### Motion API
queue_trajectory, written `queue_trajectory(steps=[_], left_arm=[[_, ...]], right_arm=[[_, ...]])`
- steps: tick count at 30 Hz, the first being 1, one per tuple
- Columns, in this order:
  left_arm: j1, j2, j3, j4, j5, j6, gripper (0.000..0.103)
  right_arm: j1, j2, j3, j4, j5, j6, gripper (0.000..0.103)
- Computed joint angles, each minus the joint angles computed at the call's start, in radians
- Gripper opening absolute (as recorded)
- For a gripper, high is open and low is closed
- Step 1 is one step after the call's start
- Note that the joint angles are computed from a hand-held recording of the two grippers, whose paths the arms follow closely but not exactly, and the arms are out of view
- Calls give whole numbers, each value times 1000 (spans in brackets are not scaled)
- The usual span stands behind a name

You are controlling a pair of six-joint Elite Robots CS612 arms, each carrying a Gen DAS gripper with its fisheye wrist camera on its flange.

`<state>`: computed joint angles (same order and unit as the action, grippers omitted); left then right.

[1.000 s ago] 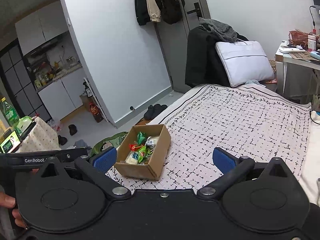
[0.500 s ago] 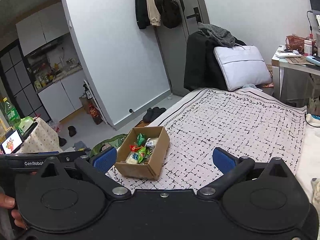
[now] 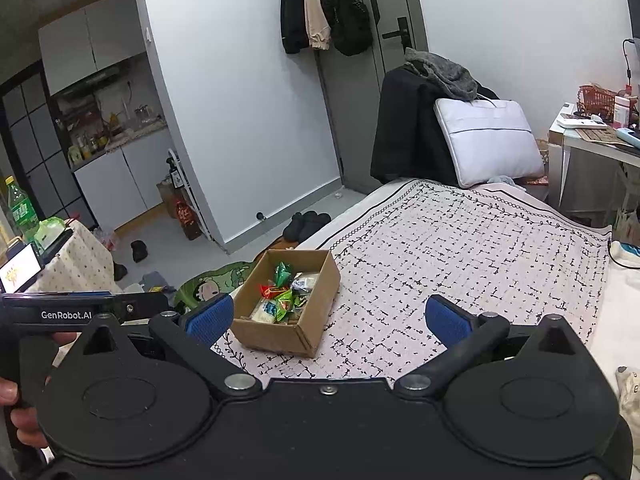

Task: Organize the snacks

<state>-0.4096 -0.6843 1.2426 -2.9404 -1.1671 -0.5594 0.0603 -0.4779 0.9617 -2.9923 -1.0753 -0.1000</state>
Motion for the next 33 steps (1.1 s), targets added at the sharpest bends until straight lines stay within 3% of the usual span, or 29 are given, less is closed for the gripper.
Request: queue_trajectory(steps=[33], left_arm=[[1, -1, 2, 11, -7, 14, 103]], right_arm=[[1, -3, 7, 13, -8, 11, 103]])
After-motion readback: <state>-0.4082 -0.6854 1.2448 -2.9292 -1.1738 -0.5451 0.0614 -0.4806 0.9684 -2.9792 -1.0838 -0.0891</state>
